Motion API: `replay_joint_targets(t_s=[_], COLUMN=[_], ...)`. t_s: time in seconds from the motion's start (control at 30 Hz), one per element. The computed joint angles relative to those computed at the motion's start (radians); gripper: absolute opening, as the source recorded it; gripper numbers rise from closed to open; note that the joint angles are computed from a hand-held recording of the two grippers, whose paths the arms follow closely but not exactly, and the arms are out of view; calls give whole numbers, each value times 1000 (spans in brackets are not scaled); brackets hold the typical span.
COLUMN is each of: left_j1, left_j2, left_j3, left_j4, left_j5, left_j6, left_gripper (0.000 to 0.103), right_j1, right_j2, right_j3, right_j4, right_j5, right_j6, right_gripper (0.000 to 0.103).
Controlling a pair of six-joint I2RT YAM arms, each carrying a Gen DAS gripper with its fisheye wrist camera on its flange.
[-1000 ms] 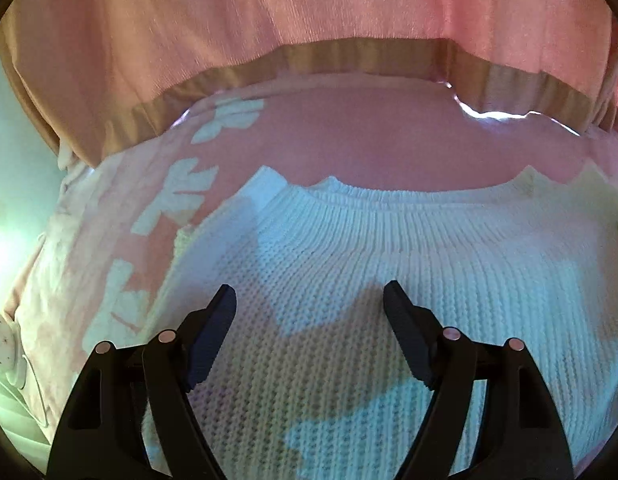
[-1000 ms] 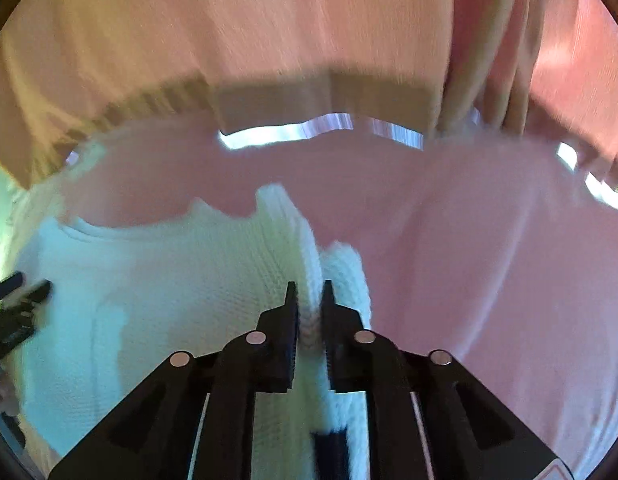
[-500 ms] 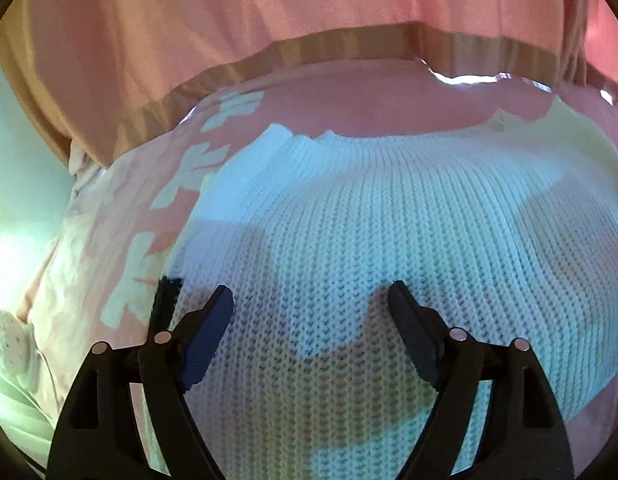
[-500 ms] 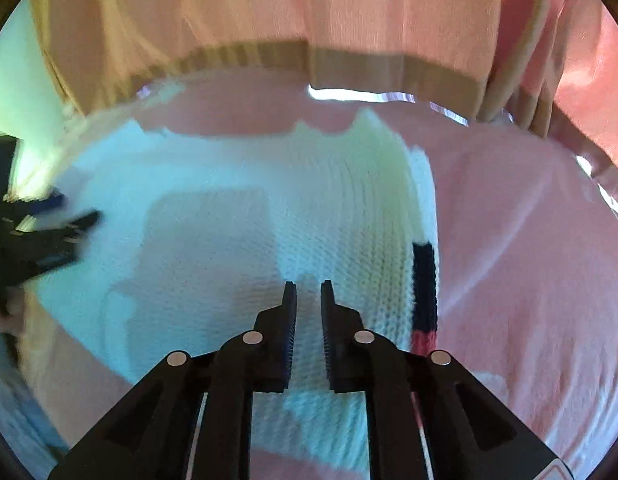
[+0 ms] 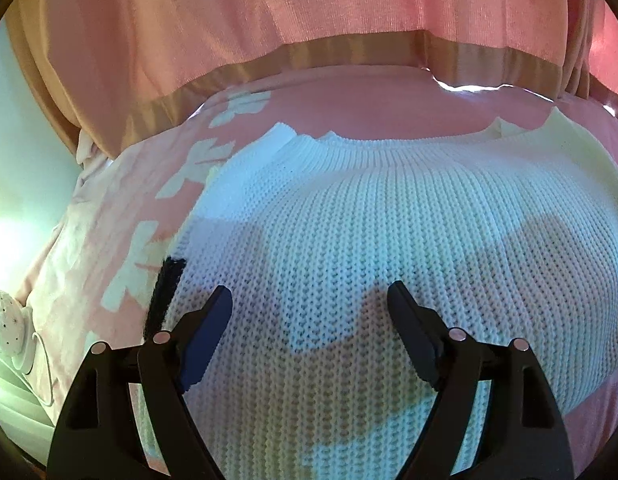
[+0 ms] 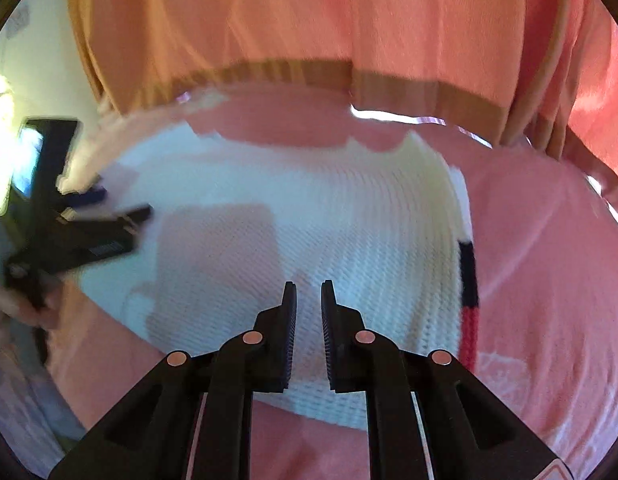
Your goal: Fold small clothes
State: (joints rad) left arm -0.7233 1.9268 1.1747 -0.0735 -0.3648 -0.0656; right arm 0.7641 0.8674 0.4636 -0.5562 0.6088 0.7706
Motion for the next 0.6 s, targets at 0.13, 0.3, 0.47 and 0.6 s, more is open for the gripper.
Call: replay_joint_targets(t_s=[0.13, 0.3, 0.47, 0.6], left_j1=[-4, -1, 3, 11], left_j2=[6, 19, 21, -1], left_j3=[5, 18, 24, 1], left_j4=[-6, -10, -16, -6], left_j5=[-5, -3, 7, 22], left_j6=[-7, -11, -17, -16], left_gripper=[77, 77, 78, 78], right_j1=[14, -110, -89, -75], right_j2=[119, 301, 282, 371], right_j3=[27, 28, 34, 69], right_j4=[119, 299, 295, 297], right_j5=[-20, -166, -129, -127], right_j6=[-45, -125, -94, -122], right_gripper=[11, 9, 9, 9])
